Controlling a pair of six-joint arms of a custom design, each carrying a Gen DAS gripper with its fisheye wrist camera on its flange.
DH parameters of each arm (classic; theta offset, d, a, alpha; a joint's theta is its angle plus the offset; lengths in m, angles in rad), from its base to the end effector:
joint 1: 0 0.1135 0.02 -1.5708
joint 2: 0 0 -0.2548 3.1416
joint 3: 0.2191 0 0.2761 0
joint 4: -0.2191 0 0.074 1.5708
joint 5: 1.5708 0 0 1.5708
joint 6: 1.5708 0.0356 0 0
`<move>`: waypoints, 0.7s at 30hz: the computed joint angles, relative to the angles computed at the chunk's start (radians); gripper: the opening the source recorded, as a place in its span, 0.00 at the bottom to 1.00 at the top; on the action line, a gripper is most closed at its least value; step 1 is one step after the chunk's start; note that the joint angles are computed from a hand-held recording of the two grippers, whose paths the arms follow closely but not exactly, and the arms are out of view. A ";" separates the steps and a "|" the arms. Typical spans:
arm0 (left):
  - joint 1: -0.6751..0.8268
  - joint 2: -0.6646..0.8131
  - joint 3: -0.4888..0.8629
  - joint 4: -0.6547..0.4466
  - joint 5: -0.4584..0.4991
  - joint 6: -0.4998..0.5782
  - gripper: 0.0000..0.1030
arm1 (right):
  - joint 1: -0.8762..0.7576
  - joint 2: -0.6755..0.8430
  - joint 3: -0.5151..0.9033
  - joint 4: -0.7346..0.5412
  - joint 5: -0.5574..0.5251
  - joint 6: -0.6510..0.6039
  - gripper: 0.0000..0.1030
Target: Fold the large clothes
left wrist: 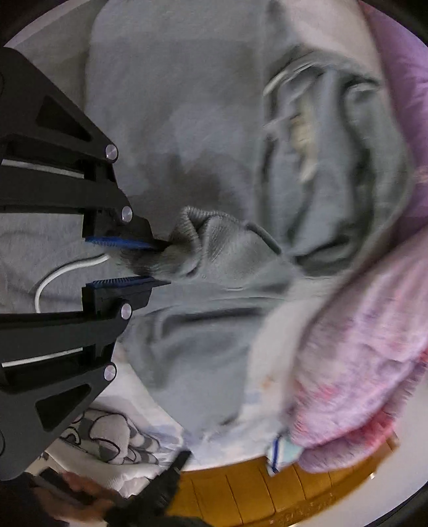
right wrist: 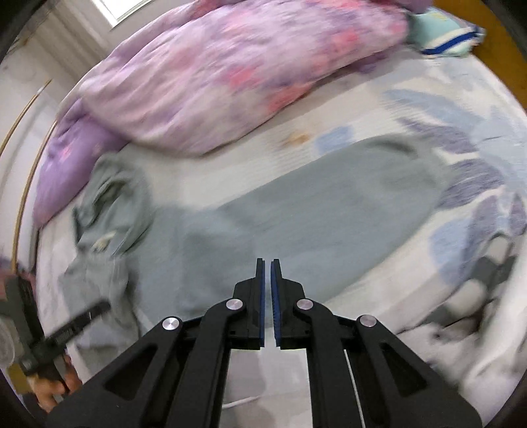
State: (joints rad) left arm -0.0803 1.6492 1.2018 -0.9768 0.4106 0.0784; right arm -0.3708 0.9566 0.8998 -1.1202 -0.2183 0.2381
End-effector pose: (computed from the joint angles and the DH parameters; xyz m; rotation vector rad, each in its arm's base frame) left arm 0.3223 -0.0402 0.1995 0.2774 2.9223 -0.6114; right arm 0.1774 -0.0607 0.2659 0.7596 2.6160 0.2618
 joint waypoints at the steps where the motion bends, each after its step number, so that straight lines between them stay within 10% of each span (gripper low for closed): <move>1: -0.024 0.023 0.006 0.002 -0.009 -0.025 0.23 | -0.081 0.012 0.015 -0.008 -0.029 -0.046 0.05; 4: -0.058 -0.051 -0.083 0.046 -0.042 -0.064 0.67 | -0.177 0.078 0.061 0.018 -0.026 -0.087 0.06; 13: -0.002 -0.113 -0.111 0.037 -0.096 -0.097 0.68 | -0.467 0.304 0.184 0.079 -0.019 -0.146 0.23; 16: 0.034 -0.112 -0.100 0.014 -0.201 -0.084 0.68 | -0.534 0.427 0.232 0.097 0.015 -0.094 0.47; 21: 0.084 -0.064 -0.080 0.001 -0.238 -0.068 0.68 | -0.657 0.619 0.250 0.149 -0.102 -0.030 0.49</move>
State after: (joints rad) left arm 0.0038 1.5847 1.1221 -0.9754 0.1723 0.0103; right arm -1.0274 1.5757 1.1498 -0.9714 -0.3201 0.2085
